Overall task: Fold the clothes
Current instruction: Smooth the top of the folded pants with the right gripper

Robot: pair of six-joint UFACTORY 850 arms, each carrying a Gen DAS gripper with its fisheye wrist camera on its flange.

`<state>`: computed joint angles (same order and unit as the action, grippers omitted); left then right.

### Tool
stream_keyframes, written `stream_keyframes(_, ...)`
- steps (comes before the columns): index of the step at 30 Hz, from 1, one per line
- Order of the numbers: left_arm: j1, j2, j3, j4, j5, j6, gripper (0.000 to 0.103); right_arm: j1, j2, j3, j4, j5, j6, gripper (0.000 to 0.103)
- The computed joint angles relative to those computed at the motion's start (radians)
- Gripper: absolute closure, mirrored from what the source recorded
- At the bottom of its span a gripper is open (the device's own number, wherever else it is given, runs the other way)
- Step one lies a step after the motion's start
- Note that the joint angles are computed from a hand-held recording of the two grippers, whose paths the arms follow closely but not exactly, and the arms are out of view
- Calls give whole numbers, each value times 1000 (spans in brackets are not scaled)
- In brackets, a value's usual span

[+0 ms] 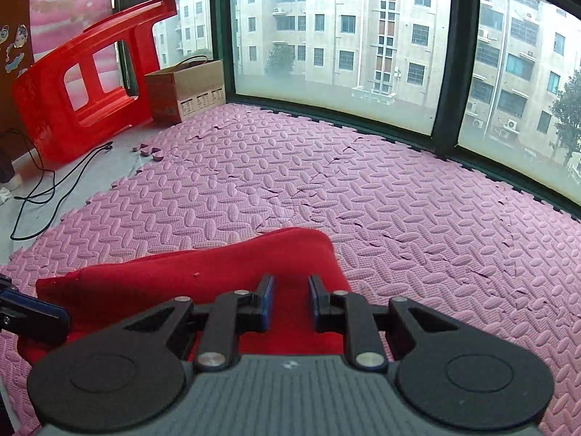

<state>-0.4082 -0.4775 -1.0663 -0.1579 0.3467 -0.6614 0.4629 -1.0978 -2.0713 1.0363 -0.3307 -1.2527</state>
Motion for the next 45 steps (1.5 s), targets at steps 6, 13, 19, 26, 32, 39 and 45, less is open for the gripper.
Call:
stream_keyframes(6, 6, 15, 13, -6, 22, 2, 80, 29, 66, 121, 253, -69, -293, 85)
stream_keyframes(13, 13, 50, 55, -56, 61, 4, 80, 36, 88, 148, 368, -185, -398, 85)
stream_keyframes(19, 22, 44, 33, 0, 87, -49, 79, 10, 134, 194, 373, -101, -412, 84)
stream_keyframes(26, 25, -52, -95, 67, 33, -74, 82, -9, 179, 270, 213, -111, -307, 84)
stream_keyframes(32, 39, -97, -116, -48, -14, -7, 87, -4, 257, 437, 446, -118, -581, 84)
stream_keyframes(39, 42, -126, -124, -151, -30, 72, 101, 2, 246, 489, 598, -113, -690, 83)
stream_keyframes(45, 47, -135, -119, -132, -14, 47, 101, 3, 249, 523, 727, -120, -791, 84)
